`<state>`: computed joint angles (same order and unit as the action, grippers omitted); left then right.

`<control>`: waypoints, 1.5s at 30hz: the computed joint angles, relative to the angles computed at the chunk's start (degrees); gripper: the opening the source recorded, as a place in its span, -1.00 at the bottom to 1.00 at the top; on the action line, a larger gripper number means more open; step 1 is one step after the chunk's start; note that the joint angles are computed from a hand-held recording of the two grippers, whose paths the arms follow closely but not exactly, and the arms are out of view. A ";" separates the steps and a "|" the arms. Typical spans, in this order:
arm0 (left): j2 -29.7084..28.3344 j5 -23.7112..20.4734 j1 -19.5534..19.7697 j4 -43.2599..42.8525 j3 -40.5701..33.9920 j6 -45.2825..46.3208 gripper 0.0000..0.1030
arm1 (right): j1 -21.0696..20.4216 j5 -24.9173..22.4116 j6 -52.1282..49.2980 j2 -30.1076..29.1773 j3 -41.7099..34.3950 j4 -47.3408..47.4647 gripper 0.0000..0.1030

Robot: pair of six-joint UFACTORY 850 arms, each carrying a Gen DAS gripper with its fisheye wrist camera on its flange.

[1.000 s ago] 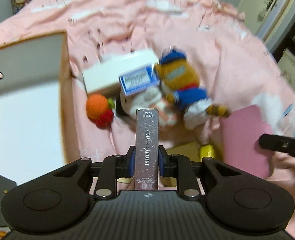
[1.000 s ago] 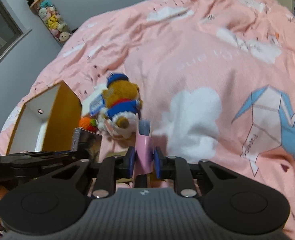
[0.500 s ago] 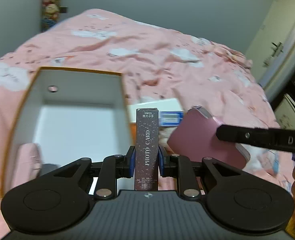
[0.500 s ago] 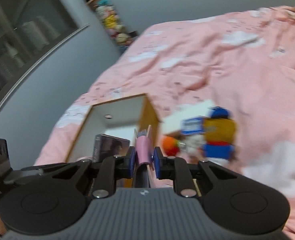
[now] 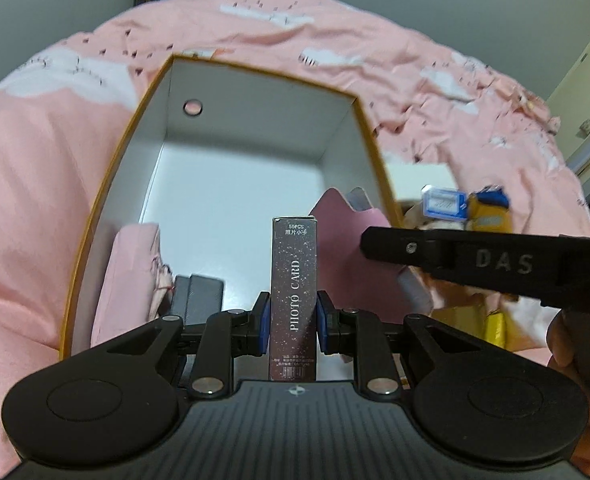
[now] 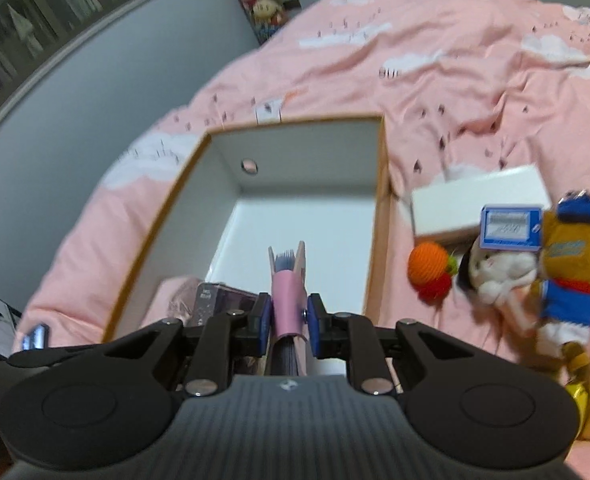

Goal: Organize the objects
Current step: 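Carry the PHOTO CARD box into the box while the right tool carries the card holder, then release the PHOTO CARD box and card holder inside the box with both tools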

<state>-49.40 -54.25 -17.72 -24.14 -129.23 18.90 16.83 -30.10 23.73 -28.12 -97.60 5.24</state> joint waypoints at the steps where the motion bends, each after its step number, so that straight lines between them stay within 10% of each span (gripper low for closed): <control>1: -0.30 -0.05 -0.05 0.75 -0.07 -0.26 -0.52 | 0.15 -0.70 0.24 -0.91 -0.80 -0.30 -0.61; 36: -3.01 -5.68 2.38 -1.11 -3.92 3.69 -0.39 | 0.15 -8.15 -3.10 -7.54 -6.92 5.98 -0.72; 45: -1.56 -0.44 3.85 -2.84 -2.35 0.78 -0.38 | 0.45 -9.92 -1.96 -8.73 -8.57 4.21 -0.71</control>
<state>-50.96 -54.69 -13.87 -26.99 -131.57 19.69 17.29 -40.02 21.77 -36.85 -106.18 9.46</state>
